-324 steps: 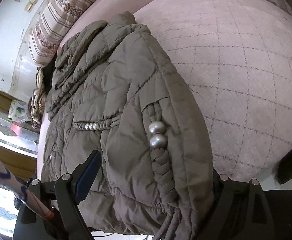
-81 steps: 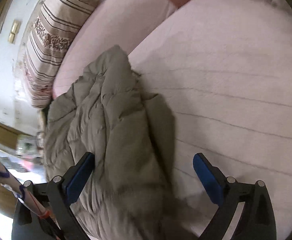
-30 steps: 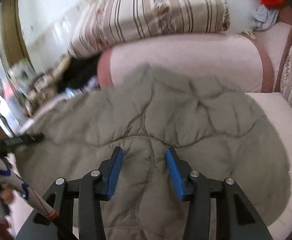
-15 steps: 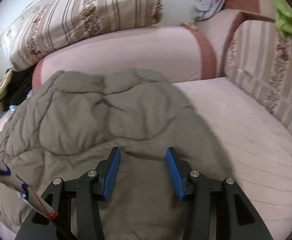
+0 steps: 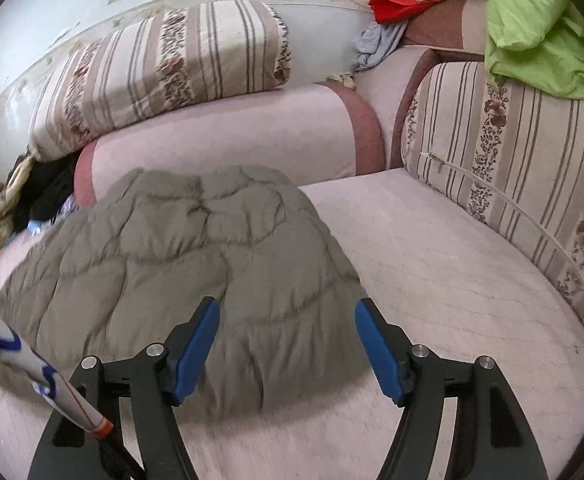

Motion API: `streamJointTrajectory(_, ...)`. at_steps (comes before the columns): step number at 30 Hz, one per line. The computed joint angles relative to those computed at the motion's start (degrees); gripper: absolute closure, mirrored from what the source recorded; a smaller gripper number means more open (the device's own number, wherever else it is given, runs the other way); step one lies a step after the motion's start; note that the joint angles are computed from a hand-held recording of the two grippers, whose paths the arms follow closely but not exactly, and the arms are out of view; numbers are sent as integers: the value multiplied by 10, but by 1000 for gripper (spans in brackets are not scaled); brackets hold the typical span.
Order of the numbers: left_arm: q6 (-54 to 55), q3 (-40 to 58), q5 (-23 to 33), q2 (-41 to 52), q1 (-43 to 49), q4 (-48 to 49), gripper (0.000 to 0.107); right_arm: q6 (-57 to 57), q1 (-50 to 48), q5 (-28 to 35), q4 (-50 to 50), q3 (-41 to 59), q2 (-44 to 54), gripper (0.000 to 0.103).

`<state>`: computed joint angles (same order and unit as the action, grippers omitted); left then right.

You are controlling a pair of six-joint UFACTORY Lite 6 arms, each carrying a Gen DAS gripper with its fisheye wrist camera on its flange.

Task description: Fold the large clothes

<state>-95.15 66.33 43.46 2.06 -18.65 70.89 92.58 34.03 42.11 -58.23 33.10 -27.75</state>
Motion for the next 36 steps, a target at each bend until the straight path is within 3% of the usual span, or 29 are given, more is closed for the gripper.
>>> streamJointTrajectory(3, -1, -57, 38, -84, -53, 17, 12, 8, 77, 48, 44, -20, -47, 26)
streamJointTrajectory(10, 33, -161, 131, -254, -250, -40, 10, 156, 370, 231, 85, -30, -81, 23)
streamJointTrajectory(15, -44, -198, 306, -315, -493, -72, 10, 292, 558, 326, 136, -28, -58, 23)
streamJointTrajectory(18, -110, -187, 431, -290, -636, -93, 10, 351, 630, 349, 160, -32, -47, 23)
streamJointTrajectory(20, -147, -176, 482, -256, -706, -111, 10, 382, 670, 368, 179, -31, -28, 23)
streamJointTrajectory(23, -177, -156, 501, -209, -761, -137, 10, 404, 697, 381, 194, -32, -18, 23)
streamJointTrajectory(30, -205, -122, 433, -133, -796, -203, 10, 430, 735, 421, 204, -22, -3, 23)
streamJointTrajectory(36, -224, -102, 411, -72, -803, -248, 10, 426, 745, 418, 206, -24, 5, 21)
